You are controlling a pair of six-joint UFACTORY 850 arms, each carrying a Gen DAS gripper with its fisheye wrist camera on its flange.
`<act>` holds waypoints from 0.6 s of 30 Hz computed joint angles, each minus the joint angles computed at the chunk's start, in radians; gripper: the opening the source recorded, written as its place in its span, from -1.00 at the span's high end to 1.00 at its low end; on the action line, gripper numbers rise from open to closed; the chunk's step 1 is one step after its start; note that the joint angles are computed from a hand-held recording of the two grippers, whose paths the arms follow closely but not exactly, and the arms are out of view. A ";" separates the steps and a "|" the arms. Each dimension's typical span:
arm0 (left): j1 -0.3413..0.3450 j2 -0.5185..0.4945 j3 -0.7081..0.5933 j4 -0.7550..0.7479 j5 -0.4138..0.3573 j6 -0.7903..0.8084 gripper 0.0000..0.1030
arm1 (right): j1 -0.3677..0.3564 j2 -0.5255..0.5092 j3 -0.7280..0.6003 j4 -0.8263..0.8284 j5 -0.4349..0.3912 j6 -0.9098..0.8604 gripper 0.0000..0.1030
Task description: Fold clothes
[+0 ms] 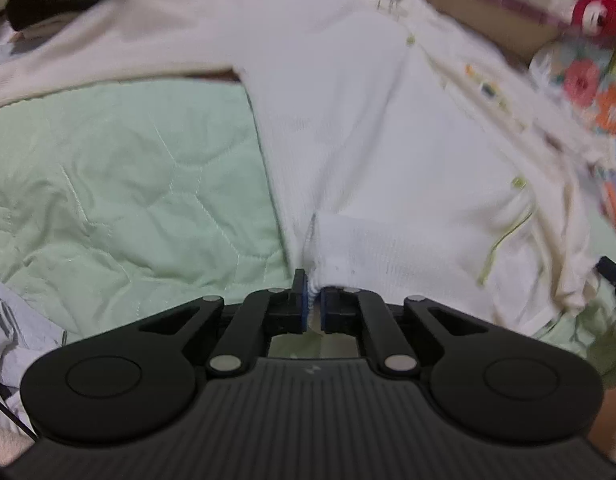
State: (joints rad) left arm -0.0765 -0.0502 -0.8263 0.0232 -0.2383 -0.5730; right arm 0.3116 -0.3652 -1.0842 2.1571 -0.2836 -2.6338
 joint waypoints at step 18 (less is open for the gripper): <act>0.078 0.132 0.019 -0.206 -0.159 0.241 0.55 | -0.062 -0.005 -0.032 -0.555 -0.096 0.536 0.49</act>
State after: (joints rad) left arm 0.0016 0.0817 -0.8071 -0.1827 -0.3972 -0.3323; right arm 0.2492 -0.3701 -1.1158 1.6019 -0.3794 -2.0978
